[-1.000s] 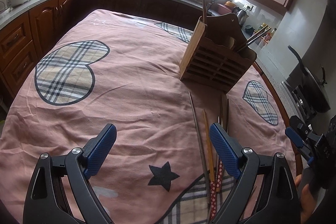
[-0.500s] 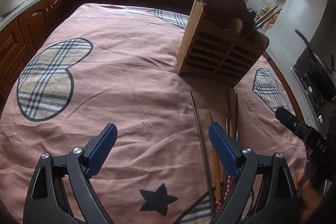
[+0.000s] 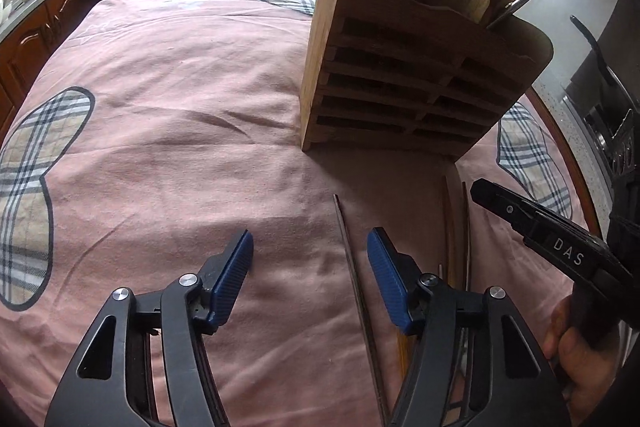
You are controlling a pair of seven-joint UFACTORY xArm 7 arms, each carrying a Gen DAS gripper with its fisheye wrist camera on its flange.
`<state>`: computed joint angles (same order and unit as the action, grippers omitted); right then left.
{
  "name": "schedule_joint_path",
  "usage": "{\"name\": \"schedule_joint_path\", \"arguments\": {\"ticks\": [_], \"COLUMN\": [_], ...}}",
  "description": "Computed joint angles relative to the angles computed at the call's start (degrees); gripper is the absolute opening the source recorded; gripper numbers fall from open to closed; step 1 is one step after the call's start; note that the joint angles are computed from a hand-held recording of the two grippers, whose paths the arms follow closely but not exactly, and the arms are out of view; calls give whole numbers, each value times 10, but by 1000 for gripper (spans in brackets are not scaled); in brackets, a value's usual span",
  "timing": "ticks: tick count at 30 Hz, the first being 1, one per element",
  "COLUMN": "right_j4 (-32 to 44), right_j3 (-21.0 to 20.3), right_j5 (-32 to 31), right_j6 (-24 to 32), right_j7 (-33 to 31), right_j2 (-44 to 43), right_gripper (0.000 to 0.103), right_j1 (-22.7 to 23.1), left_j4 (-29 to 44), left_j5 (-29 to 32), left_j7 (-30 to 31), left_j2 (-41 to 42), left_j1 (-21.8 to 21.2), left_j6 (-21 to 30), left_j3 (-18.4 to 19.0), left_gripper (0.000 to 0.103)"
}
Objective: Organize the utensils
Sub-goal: 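Close the left tool on a chopstick while the right tool grasps another chopstick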
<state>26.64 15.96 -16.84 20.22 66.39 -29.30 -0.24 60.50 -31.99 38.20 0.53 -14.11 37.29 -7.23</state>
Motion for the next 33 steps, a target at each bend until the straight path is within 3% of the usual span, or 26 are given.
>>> {"name": "schedule_joint_path", "arguments": {"ticks": [4, 6, 8, 12, 14, 16, 23, 33], "right_j4": [7, 12, 24, 53, 60, 61, 60, 13], "right_j3": [-9, 0, 8, 23, 18, 9, -16, -8], "right_j5": [4, -7, -21, -62, -74, -77, -63, 2], "right_j6": [-3, 0, 13, 47, 57, 59, 40, 13], "right_j7": [-13, -9, -6, 1, 5, 7, 8, 12], "right_j2": [23, 29, 37, 61, 68, 69, 69, -55], "right_gripper": [25, 25, 25, 20, 14, 14, 10, 5], "right_j1": [6, 0, -3, -3, 5, 15, 35, 42], "left_j4": [-11, -16, -17, -11, 1, 14, 6, -3], "left_j5": [37, 41, 32, -2, -7, 4, 55, -56], "left_j7": [-11, -4, 13, 56, 60, 47, 19, 86], "left_j2": [7, 8, 8, 6, 10, 17, 16, -31], "left_j1": [-12, -15, -13, -2, 3, 7, -5, 24], "left_j6": [-54, -72, -72, -37, -12, 5, -32, 44], "left_j3": [-11, -12, -11, -4, 0, 1, -10, 15], "left_gripper": [41, 19, 9, 7, 8, 8, 7, 4]}}
